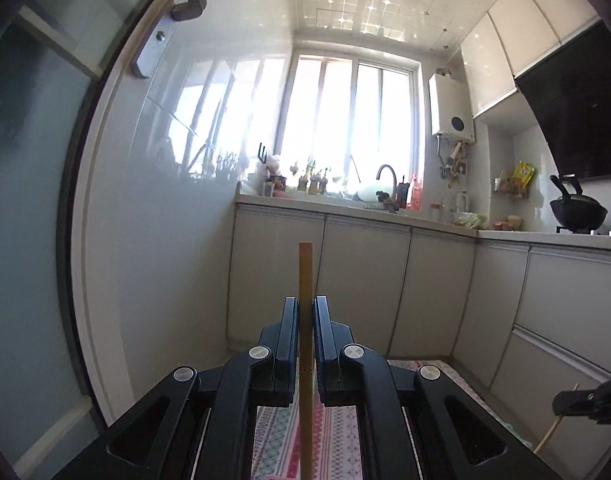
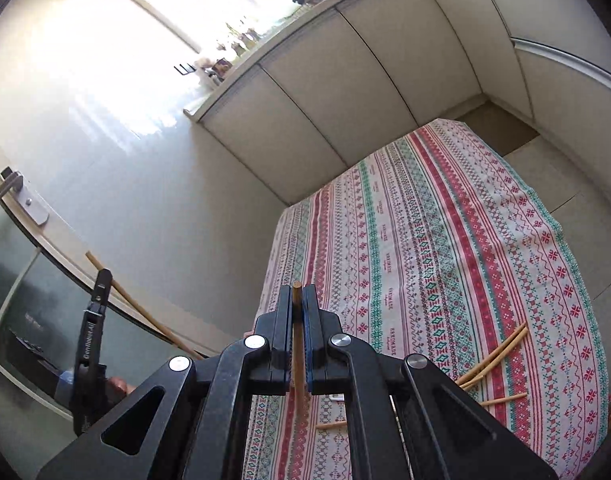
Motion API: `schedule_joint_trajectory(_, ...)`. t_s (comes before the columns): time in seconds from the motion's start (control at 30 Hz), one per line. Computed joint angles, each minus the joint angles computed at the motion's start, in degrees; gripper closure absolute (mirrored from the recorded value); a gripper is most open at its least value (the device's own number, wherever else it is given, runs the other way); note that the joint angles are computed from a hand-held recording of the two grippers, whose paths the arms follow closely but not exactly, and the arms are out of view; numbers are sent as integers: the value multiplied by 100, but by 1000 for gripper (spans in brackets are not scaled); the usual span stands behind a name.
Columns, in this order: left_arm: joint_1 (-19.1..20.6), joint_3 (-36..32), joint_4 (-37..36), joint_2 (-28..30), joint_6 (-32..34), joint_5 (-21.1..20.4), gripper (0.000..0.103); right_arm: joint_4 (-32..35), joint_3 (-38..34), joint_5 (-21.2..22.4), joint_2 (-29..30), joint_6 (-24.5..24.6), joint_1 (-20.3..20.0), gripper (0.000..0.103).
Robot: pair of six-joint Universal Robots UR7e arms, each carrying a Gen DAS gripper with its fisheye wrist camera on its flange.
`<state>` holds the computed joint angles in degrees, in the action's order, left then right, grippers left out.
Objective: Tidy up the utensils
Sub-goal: 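Lift the chopstick with the left gripper and carry it over the pink holder, then open the left gripper to drop the chopstick into the pink holder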
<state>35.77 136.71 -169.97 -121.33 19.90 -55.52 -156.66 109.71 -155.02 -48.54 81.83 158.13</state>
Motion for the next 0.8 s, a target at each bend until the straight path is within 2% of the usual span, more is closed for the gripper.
schedule_joint_trajectory(0.13,584,-63,-380,487,-9,-303,96,-439,-213,-171,135,-543,-37,99)
schedule_joint_trajectory(0.2,774,-123,-526,660,-22,-406,96,-896,-389,-277,282,-1077,-72,99)
schedule_joint_trajectory(0.4,786,-154,-732,843,84,-518,96,-1877,-949,-202,800,-2401,-346,99)
schedule_joint_trajectory(0.63,738,-119,-1181,1017,288,-676,96,-1569,-1413,-338,1260,-2990,-616,99)
schedule_joint_trajectory(0.8,1141,-121,-1153,1368,352,-876,96,-1410,-1487,-131,1456,-3124,-790,99)
